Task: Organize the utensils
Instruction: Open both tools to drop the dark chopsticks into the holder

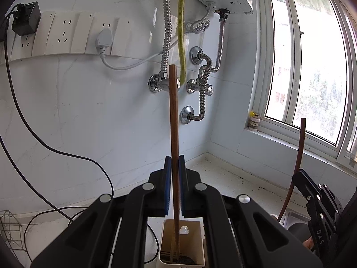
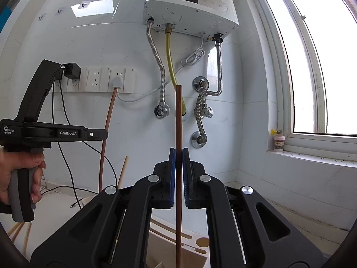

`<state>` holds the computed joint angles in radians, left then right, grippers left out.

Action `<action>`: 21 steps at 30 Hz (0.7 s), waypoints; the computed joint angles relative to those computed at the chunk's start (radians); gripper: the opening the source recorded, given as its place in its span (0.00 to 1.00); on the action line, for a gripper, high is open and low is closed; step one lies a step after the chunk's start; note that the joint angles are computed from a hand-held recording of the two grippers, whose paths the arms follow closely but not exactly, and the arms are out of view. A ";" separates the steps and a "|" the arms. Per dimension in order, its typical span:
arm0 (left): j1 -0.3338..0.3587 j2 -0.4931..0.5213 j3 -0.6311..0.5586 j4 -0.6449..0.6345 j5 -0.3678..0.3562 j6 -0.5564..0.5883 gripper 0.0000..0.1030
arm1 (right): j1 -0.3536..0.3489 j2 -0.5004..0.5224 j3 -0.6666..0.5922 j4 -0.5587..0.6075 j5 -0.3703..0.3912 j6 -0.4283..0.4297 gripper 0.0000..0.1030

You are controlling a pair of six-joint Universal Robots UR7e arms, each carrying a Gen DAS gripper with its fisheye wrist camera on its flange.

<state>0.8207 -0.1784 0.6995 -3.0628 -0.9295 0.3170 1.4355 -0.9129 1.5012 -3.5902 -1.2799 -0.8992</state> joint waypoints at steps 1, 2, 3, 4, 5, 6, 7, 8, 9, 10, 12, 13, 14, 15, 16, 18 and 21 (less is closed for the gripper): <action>0.000 0.004 -0.002 -0.003 0.007 0.009 0.06 | -0.002 0.003 -0.001 -0.002 0.001 0.000 0.05; 0.000 0.007 0.000 -0.008 0.012 0.016 0.06 | -0.005 0.004 -0.001 0.000 0.002 0.001 0.05; 0.001 0.008 0.003 -0.004 0.015 0.017 0.06 | -0.006 0.005 -0.001 0.003 0.001 0.002 0.05; 0.002 0.009 0.006 -0.004 0.018 0.019 0.06 | -0.007 0.006 0.000 0.001 0.002 0.002 0.05; 0.002 0.010 0.011 -0.009 0.024 0.025 0.06 | -0.009 0.007 0.001 -0.001 0.003 0.001 0.05; 0.002 0.009 0.020 -0.017 0.027 0.033 0.06 | -0.011 0.008 0.002 0.001 0.004 0.001 0.05; 0.003 0.007 0.032 -0.028 0.031 0.039 0.06 | -0.013 0.006 0.004 0.008 0.008 0.001 0.05; 0.005 0.004 0.045 -0.035 0.034 0.039 0.06 | -0.016 0.005 0.007 0.012 0.011 -0.002 0.05; 0.006 -0.002 0.064 -0.047 0.034 0.037 0.06 | -0.019 0.006 0.010 0.011 0.011 -0.012 0.06; 0.006 -0.011 0.087 -0.060 0.040 0.027 0.07 | -0.023 0.006 0.014 0.009 0.004 -0.016 0.07; 0.004 -0.038 0.140 -0.061 0.043 -0.004 0.14 | -0.033 -0.004 0.027 0.014 -0.011 0.031 0.40; 0.001 -0.047 0.161 -0.068 0.051 -0.001 0.32 | -0.040 -0.012 0.035 0.007 -0.011 0.072 0.64; -0.003 -0.056 0.188 -0.097 0.053 0.015 0.42 | -0.045 -0.023 0.043 0.005 -0.008 0.106 0.66; -0.007 -0.065 0.219 -0.145 0.048 0.039 0.56 | -0.045 -0.032 0.048 0.008 -0.022 0.122 0.66; -0.012 -0.074 0.245 -0.188 0.043 0.060 0.64 | -0.044 -0.040 0.053 0.009 -0.038 0.127 0.66; -0.022 -0.092 0.288 -0.234 0.045 0.094 0.70 | -0.045 -0.058 0.070 -0.007 -0.058 0.140 0.66; -0.032 -0.118 0.336 -0.274 0.041 0.125 0.76 | -0.043 -0.089 0.105 -0.016 -0.085 0.134 0.66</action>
<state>0.7888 -0.2969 1.0354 -3.3366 -0.8885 0.4420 1.3924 -1.0021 1.6062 -3.6059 -1.3652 -0.7653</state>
